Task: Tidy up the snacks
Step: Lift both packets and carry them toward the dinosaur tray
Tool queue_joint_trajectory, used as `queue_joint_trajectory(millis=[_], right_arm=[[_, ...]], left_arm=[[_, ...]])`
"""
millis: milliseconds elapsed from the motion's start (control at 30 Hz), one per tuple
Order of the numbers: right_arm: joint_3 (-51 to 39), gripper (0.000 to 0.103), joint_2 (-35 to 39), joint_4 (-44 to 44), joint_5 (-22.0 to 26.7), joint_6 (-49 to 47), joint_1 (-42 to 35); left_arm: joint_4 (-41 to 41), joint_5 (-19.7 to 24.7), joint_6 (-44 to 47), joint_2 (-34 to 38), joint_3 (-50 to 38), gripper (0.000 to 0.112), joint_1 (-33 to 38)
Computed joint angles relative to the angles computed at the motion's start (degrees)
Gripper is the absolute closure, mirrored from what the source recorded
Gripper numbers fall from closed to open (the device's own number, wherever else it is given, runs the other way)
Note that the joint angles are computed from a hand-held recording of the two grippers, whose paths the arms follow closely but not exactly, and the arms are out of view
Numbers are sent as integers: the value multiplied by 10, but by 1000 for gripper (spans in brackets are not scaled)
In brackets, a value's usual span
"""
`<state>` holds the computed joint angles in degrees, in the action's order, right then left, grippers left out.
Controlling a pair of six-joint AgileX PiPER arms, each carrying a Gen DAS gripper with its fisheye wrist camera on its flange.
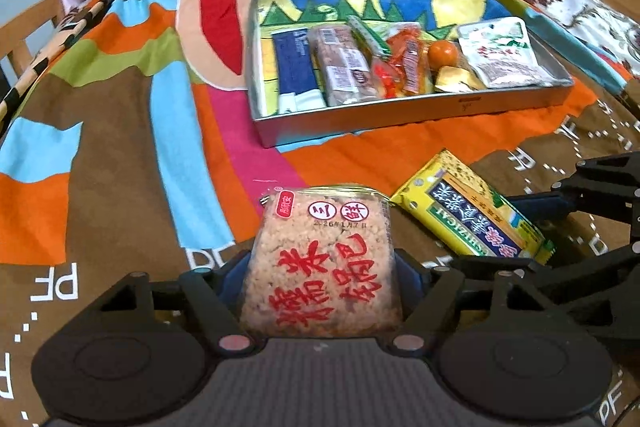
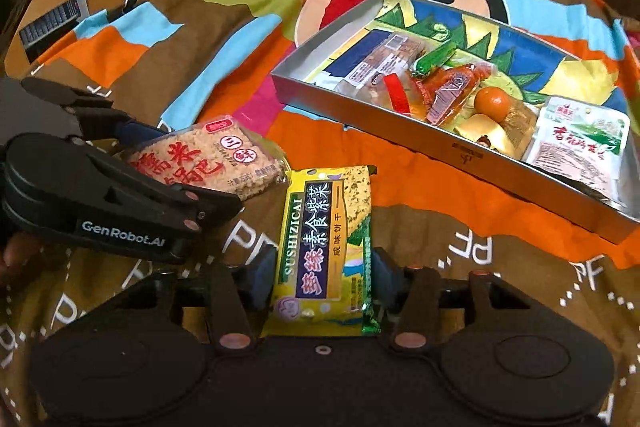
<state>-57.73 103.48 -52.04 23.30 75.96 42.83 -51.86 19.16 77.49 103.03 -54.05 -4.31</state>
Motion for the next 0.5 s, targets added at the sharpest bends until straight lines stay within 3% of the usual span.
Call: queue_joint_trajectory(millis=[233,500], right_arm=[[36,53,-34,-16,19,45,21],[61,52,-40,-64,-1,104,22]], left_arm=[[66,14,-65,-32,21,36,-11],[89,-21,-85,-27,31,34,-31]])
